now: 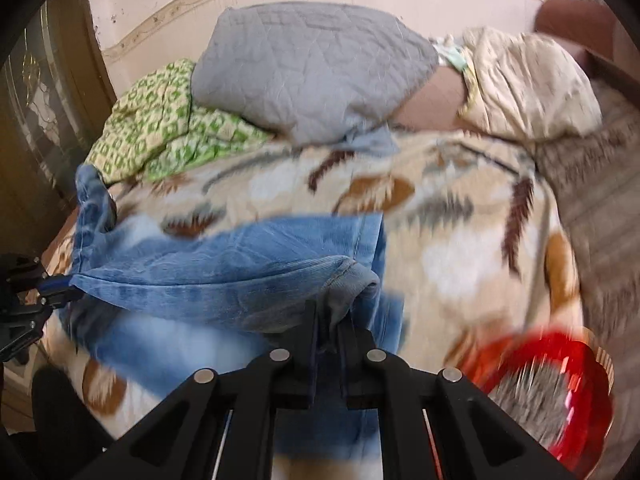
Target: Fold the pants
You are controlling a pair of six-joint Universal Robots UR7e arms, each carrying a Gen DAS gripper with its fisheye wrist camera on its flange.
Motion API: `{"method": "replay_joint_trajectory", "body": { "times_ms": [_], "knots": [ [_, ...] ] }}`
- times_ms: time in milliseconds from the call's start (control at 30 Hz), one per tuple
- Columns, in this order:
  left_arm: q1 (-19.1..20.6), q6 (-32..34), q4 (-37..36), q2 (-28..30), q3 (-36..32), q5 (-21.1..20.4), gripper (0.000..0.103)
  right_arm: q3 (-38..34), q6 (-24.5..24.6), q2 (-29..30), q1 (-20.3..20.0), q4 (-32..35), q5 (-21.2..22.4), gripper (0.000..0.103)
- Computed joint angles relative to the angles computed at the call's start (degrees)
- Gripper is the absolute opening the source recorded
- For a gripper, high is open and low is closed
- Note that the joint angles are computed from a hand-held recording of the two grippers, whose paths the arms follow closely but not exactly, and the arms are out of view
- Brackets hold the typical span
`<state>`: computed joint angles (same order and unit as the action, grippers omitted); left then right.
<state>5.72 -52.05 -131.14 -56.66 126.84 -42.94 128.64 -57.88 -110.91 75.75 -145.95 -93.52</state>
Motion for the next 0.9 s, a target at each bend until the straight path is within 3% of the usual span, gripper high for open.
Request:
{"method": "replay_joint_trajectory", "body": {
  "times_ms": [67, 333, 500, 800, 867, 900],
  "knots": [
    [-0.1, -1.5, -2.7, 2.3, 1.2, -2.4, 0.005, 2.5, -2.2, -2.1, -3.1, -0.1, -0.4, 0.008],
    [1.3, -3.0, -11.3, 8.3, 3.2, -7.3, 0.005, 4.7, -1.6, -2.8, -9.6, 1.3, -3.3, 0.008],
    [2.6, -4.0, -16.6, 9.0, 4.8, -8.1, 0.006, 6.3, -1.8, -3.6, -14.3, 1.2, -1.0, 0.008],
    [2.7, -6.2, -16.4, 9.4, 4.7, -8.1, 0.006, 7.4, -0.4, -3.7, -12.9, -1.4, -2.7, 0.013],
    [2.6, -6.7, -15.2, 9.5, 4.3, -8.0, 0.007, 7.8, -0.1, -3.9, -12.4, -2.4, -3.3, 0.016],
    [2.6, -6.9, -15.0, 9.5, 4.2, -8.0, 0.007, 8.1, 0.6, -4.2, -12.0, -2.8, -3.9, 0.023]
  ]
}}
